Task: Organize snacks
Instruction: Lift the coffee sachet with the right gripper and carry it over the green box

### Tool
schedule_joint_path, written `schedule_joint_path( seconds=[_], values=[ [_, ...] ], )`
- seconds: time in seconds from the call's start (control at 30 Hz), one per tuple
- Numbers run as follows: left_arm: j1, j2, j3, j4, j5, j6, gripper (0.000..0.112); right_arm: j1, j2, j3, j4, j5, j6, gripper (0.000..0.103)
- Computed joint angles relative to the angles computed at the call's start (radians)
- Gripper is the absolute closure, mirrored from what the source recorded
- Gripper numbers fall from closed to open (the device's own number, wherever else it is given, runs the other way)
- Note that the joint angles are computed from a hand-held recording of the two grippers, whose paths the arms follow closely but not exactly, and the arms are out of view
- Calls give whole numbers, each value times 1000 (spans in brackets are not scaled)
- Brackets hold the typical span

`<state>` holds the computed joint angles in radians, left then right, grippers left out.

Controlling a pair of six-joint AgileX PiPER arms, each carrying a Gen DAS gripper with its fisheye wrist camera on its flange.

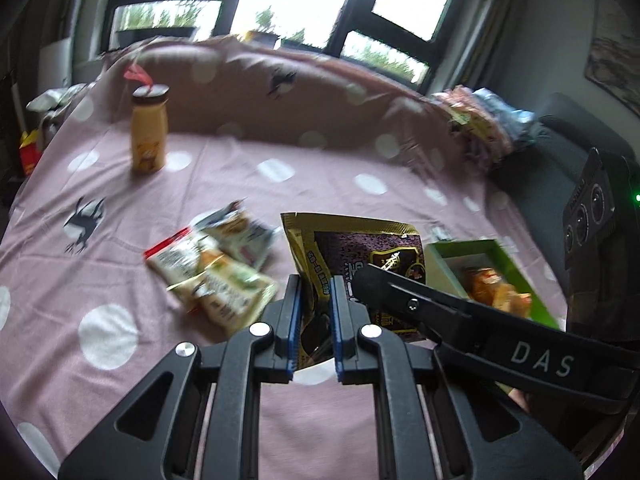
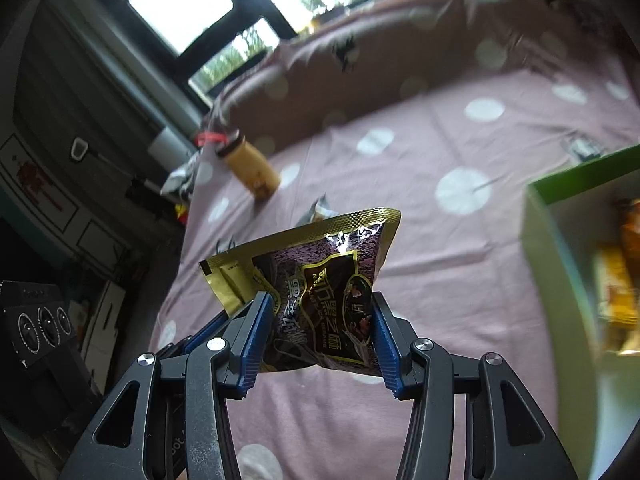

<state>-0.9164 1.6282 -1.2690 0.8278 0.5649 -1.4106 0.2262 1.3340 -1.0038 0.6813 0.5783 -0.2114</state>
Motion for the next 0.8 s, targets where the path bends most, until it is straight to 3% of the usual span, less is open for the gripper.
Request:
schedule_joint_path(
  seconds=[0.33, 0.53, 0.8],
  values=[
    [-68, 74, -121, 65, -25, -19, 102, -125, -125, 38, -51, 22, 43, 51],
    [-87, 154, -243, -22, -33, 80, 102, -236, -177, 69, -31, 48, 31, 51],
    [-107, 305, -489, -238, -2, 356, 102, -442, -230, 111, 64, 98, -53, 51]
  ],
)
